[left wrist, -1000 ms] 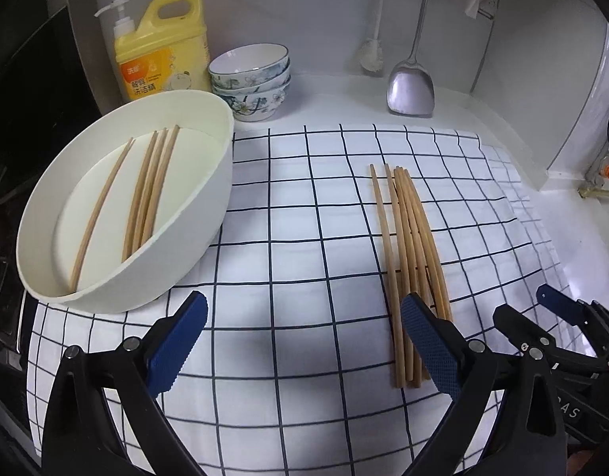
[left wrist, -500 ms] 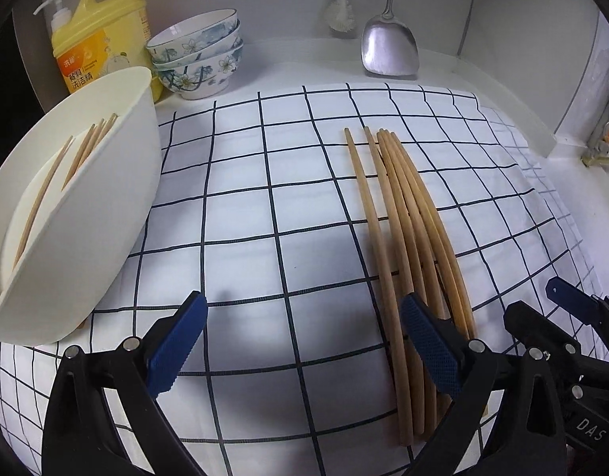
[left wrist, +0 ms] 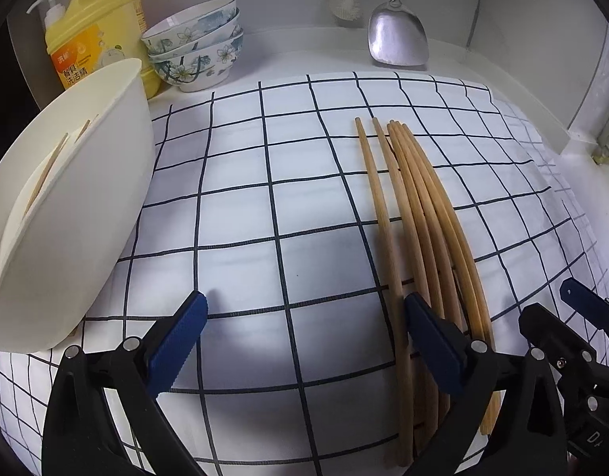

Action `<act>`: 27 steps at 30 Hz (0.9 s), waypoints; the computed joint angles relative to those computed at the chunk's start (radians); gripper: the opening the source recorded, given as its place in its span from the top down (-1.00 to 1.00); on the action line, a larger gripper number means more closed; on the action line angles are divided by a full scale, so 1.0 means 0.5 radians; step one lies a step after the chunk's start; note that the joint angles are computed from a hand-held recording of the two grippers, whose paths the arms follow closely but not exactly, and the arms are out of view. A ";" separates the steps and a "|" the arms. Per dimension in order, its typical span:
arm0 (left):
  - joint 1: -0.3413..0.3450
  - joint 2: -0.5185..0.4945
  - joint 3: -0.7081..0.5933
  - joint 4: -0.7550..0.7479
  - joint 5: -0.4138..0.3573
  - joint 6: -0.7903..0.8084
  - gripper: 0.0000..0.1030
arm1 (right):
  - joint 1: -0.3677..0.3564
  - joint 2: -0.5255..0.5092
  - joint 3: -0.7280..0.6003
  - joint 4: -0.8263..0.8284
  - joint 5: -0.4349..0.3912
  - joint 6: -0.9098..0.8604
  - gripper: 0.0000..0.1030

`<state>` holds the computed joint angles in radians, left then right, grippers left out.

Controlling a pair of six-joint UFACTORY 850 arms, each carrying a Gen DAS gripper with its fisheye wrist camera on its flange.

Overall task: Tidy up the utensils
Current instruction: 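Lower both open tools over the chopstick bundle on the grid cloth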

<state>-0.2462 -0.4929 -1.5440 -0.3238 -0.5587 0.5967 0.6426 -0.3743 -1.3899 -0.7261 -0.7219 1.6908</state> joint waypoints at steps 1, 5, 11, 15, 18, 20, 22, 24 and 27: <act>0.001 -0.004 -0.007 0.023 0.005 -0.027 -0.89 | -0.003 -0.007 -0.008 0.007 -0.004 -0.014 -0.37; 0.020 -0.010 -0.019 0.071 0.000 -0.100 -0.89 | -0.027 -0.045 -0.053 0.050 -0.008 -0.092 -0.37; 0.039 -0.001 -0.016 0.116 -0.015 -0.138 -0.89 | -0.064 -0.106 -0.127 0.134 0.009 -0.220 -0.37; 0.053 -0.003 -0.018 0.129 -0.023 -0.157 -0.89 | -0.068 -0.155 -0.194 0.157 -0.051 -0.290 -0.37; 0.052 0.001 -0.016 0.146 -0.023 -0.176 -0.89 | -0.066 -0.180 -0.225 0.157 -0.088 -0.336 -0.37; 0.054 0.000 -0.018 0.144 -0.029 -0.172 -0.89 | -0.067 -0.186 -0.234 0.161 -0.100 -0.357 -0.37; 0.054 -0.005 -0.024 0.145 -0.032 -0.176 -0.89 | -0.068 -0.192 -0.241 0.169 -0.096 -0.382 -0.37; 0.055 -0.004 -0.024 0.146 -0.030 -0.175 -0.89 | -0.066 -0.206 -0.259 0.162 -0.104 -0.413 -0.37; 0.051 -0.009 -0.031 0.164 -0.029 -0.197 -0.89 | -0.063 -0.231 -0.293 0.168 -0.133 -0.467 -0.37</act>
<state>-0.2206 -0.4975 -1.5596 -0.2420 -0.5734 0.4983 0.6111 -0.4900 -1.5362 -0.6422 -0.7884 1.4573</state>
